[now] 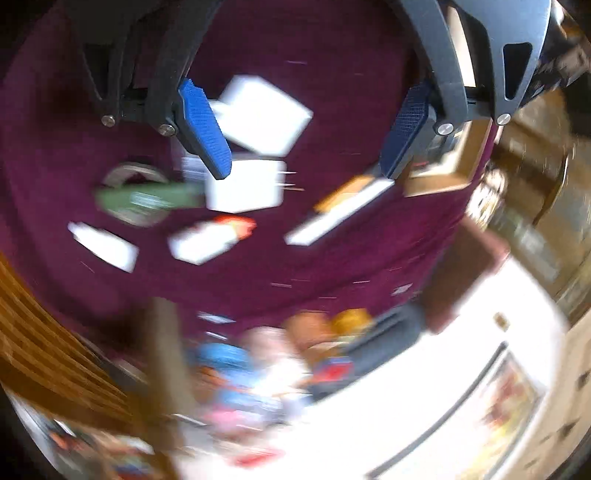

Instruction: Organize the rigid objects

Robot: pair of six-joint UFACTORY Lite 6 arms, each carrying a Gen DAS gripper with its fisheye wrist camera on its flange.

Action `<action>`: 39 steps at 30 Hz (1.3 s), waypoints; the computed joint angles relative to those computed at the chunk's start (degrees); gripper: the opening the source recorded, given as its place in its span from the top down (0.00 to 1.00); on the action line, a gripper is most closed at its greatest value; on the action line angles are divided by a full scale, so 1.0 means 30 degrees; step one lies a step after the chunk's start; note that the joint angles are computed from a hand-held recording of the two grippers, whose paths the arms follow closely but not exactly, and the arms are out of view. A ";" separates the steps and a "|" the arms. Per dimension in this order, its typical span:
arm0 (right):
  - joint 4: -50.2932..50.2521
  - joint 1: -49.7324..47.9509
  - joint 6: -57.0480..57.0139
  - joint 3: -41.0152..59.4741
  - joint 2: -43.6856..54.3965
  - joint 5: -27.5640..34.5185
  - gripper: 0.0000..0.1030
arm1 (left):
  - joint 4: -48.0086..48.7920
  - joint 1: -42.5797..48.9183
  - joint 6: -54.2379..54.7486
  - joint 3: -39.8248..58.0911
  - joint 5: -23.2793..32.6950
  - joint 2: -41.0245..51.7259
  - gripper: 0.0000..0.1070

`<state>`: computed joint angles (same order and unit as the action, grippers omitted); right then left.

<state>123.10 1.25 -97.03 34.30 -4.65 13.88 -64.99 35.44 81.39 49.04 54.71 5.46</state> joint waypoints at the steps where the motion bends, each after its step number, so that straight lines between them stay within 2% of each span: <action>1: -0.1503 -0.1614 0.1139 -0.0257 0.0434 0.1111 0.20 | -0.0090 -0.0917 0.0003 -0.0719 -0.0494 -0.0944 0.39; 3: -0.2111 -0.3885 0.1019 -0.0552 0.1273 0.2481 0.20 | -0.0287 -0.2542 -0.0077 -0.1615 -0.1677 -0.2138 0.39; 6: -0.0397 -0.5881 -0.1997 -0.0890 0.2786 0.4523 0.20 | -0.0526 -0.5939 -0.0896 -0.1983 -0.4394 -0.2758 0.39; 9: -0.0457 -0.7148 -0.3120 -0.0883 0.3762 0.6080 0.20 | -0.0216 -0.9514 -0.2168 -0.0625 -0.7469 -0.1383 0.39; 11: -0.0882 -0.7496 -0.3079 -0.0799 0.4073 0.6562 0.20 | 0.0891 -1.1943 -0.3844 0.1333 -1.0074 0.0745 0.39; 16: -0.3019 -0.8802 -0.2077 -0.1058 0.4156 0.8052 0.20 | 1.0314 -1.5480 -1.2739 0.6768 -1.3316 0.6211 0.39; 22: -0.4384 -0.9275 -0.0580 -0.0732 0.4786 0.8837 0.20 | 2.2306 -1.7225 -2.2725 1.2824 -1.2520 1.1832 0.39; 24: -0.4483 -0.9263 -0.0460 -0.0749 0.4710 0.8762 0.20 | 2.5107 -1.7475 -2.5497 1.4880 -1.1429 1.3512 0.39; 26: -0.4481 -0.9196 -0.0487 -0.0770 0.4657 0.8652 0.20 | 2.4709 -1.7454 -2.5329 1.5429 -1.1015 1.3972 0.39; 27: -0.4455 -0.9163 -0.0527 -0.0821 0.4594 0.8589 0.20 | 2.3311 -1.7257 -2.4324 1.5464 -1.0615 1.3931 0.45; 28: -0.4412 -0.9077 -0.0515 -0.0832 0.4535 0.8465 0.20 | 2.1369 -1.7045 -2.2659 1.5281 -1.0196 1.3700 0.60; 30: -0.4338 -0.8982 -0.0606 -0.0879 0.4443 0.8293 0.20 | 1.9883 -1.6898 -2.1186 1.3800 -1.0314 1.2603 0.80; 33: -0.4105 -0.8783 -0.0982 -0.1021 0.4258 0.8010 0.19 | 2.0168 -1.7096 -2.1423 1.0286 -1.1899 1.0346 0.83; 36: -0.3855 -0.8605 -0.1362 -0.1191 0.4086 0.7770 0.19 | 1.5419 -1.6449 -1.7490 0.7328 -1.1513 0.8087 0.83; 39: -0.3807 -0.8609 -0.1488 -0.1155 0.4146 0.7763 0.19 | 1.2486 -1.5910 -1.4230 0.2534 -1.2067 0.4533 0.83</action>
